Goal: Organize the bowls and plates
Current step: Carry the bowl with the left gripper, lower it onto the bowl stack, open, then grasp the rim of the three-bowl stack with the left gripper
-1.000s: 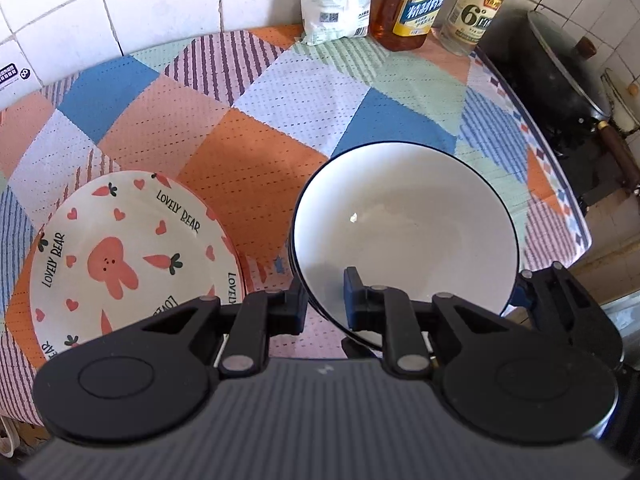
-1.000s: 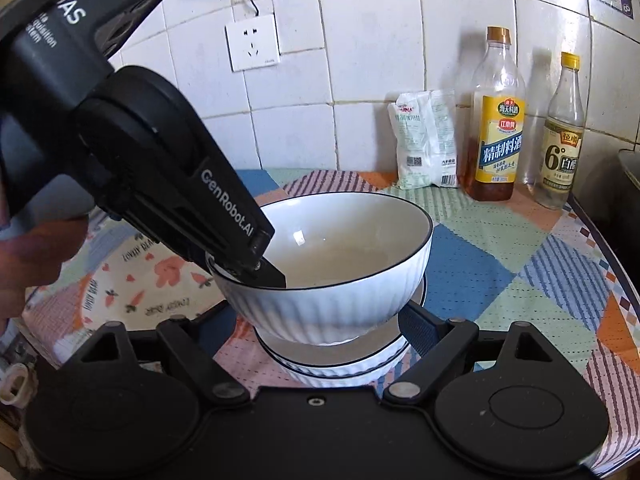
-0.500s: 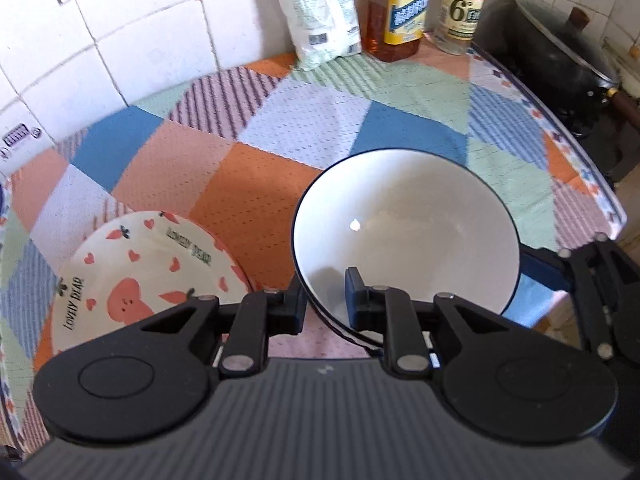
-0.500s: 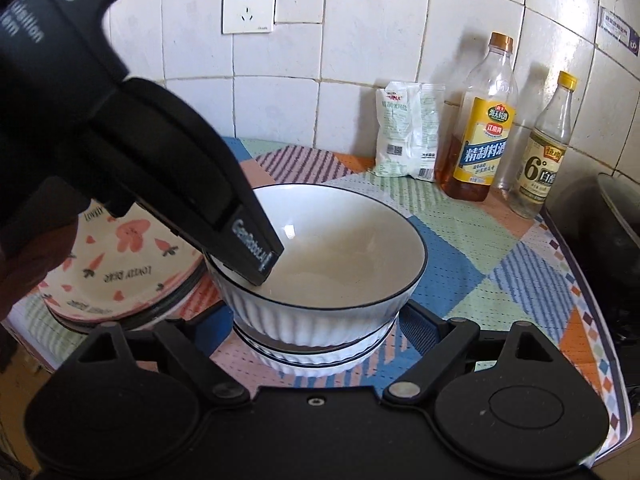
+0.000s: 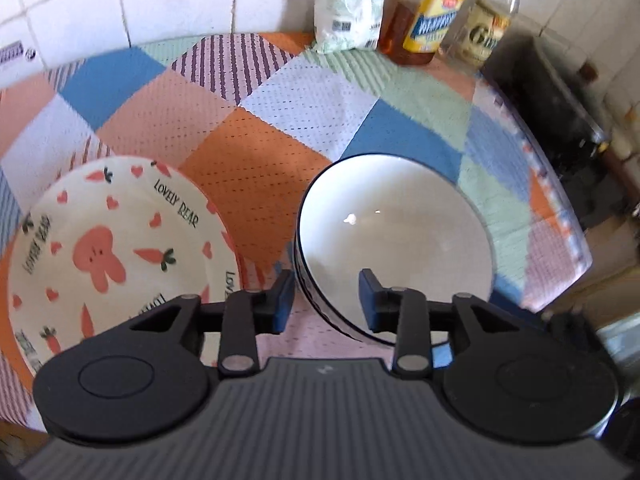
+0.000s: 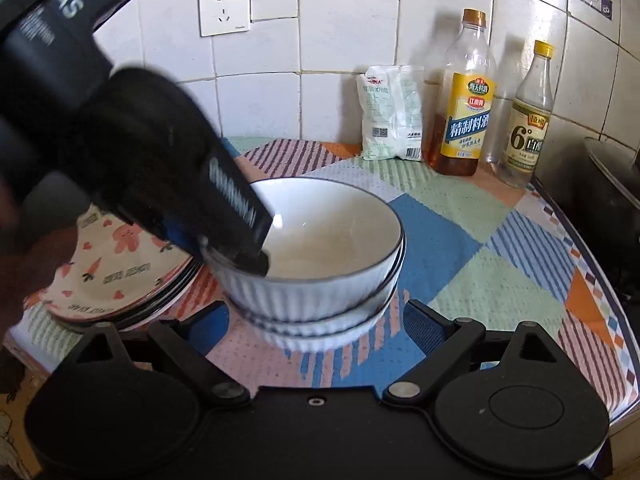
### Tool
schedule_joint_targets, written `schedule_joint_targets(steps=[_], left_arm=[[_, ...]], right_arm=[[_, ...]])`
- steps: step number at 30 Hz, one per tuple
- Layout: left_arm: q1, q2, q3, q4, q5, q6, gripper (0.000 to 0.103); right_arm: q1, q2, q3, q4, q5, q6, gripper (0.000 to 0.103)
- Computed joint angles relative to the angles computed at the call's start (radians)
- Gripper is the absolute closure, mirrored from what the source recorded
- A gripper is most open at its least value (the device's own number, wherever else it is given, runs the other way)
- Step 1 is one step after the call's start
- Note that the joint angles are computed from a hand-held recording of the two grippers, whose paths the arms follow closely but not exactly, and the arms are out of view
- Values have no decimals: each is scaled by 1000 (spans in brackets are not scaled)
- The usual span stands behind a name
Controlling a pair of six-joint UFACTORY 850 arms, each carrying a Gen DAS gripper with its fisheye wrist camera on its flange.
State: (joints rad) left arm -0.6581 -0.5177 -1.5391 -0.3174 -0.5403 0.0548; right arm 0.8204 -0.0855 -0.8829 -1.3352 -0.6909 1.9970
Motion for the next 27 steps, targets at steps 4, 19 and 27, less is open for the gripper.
schedule_joint_targets(steps=[4, 19, 27], left_arm=[[5, 37, 37, -29, 6, 18, 60], [-3, 177, 169, -67, 71, 141, 53], [3, 237, 266, -50, 168, 164, 53]], right_arm=[[28, 24, 25, -16, -5, 47, 7], [95, 58, 46, 6, -51, 117, 7], [98, 46, 47, 5, -34, 152, 7]])
